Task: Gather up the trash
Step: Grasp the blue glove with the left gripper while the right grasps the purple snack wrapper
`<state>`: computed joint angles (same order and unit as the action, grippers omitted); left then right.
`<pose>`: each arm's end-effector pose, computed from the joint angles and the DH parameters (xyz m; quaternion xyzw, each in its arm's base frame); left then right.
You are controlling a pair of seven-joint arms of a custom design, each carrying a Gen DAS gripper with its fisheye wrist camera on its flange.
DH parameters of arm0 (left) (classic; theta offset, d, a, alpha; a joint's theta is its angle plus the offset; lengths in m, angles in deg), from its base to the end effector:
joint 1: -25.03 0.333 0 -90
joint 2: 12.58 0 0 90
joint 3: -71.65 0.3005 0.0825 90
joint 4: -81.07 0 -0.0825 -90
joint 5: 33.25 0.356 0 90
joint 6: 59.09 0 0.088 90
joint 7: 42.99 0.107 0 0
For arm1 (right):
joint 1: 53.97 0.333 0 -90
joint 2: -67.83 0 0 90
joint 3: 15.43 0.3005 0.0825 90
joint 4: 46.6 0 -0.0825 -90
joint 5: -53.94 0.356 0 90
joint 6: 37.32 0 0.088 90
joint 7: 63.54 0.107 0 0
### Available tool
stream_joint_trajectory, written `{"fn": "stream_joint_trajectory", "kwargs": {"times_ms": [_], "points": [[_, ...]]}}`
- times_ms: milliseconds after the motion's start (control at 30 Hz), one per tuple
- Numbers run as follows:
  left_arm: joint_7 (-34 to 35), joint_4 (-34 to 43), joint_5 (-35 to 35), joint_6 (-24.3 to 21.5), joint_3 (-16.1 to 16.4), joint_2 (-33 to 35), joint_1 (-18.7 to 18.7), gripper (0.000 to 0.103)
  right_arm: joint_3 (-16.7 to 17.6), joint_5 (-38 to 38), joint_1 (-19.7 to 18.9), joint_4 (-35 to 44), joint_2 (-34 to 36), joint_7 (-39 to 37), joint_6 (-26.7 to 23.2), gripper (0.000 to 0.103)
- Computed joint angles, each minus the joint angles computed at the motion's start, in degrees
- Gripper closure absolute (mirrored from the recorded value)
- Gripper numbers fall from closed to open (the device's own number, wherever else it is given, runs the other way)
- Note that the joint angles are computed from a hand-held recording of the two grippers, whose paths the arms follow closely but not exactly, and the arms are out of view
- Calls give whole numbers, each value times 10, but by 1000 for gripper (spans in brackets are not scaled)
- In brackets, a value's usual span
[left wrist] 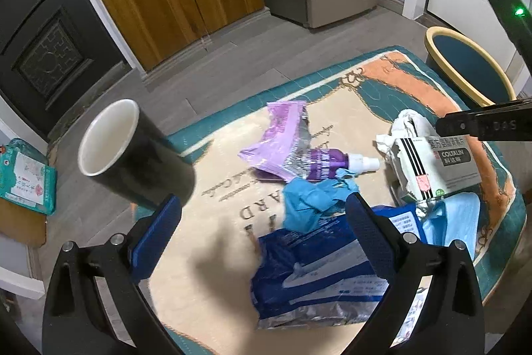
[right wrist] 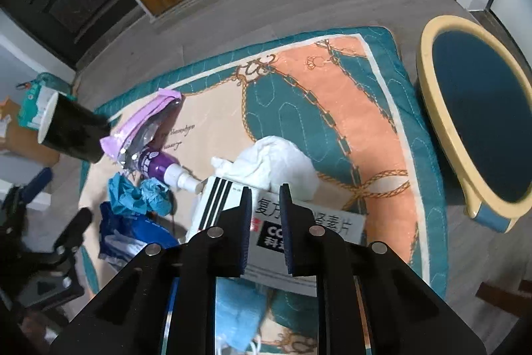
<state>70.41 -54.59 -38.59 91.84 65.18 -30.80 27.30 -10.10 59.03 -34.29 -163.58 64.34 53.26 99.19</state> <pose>0.4697 -0.0358 0.5117 -0.5216 0.8031 -0.1793 0.2252 0.4944 0.2326 0.5075 -0.6634 0.7204 -0.0335 0.1993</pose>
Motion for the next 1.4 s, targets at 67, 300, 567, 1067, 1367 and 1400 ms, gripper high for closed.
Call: {"fn": "stream_joint_trajectory", "kwargs": {"times_ms": [67, 300, 567, 1067, 1367, 1400], "points": [[-6, 4, 6, -3, -5, 10, 0, 6, -2, -1, -1, -8, -7, -9, 2, 55], [-16, 29, 11, -37, -10, 51, -13, 21, -11, 18, -8, -21, -17, -27, 3, 38], [6, 63, -59, -100, 6, 67, -26, 66, -13, 39, -14, -20, -11, -44, 11, 35], [22, 55, -71, -96, 25, 9, 6, 71, 16, 106, 0, 108, 99, -61, 67, 29], [16, 66, -66, -91, 33, 24, 23, 71, 43, 81, 16, 195, 191, -37, 76, 29], [20, 68, -68, -91, 35, 26, 23, 71, 46, 84, 15, 199, 196, -38, 80, 29]]}}
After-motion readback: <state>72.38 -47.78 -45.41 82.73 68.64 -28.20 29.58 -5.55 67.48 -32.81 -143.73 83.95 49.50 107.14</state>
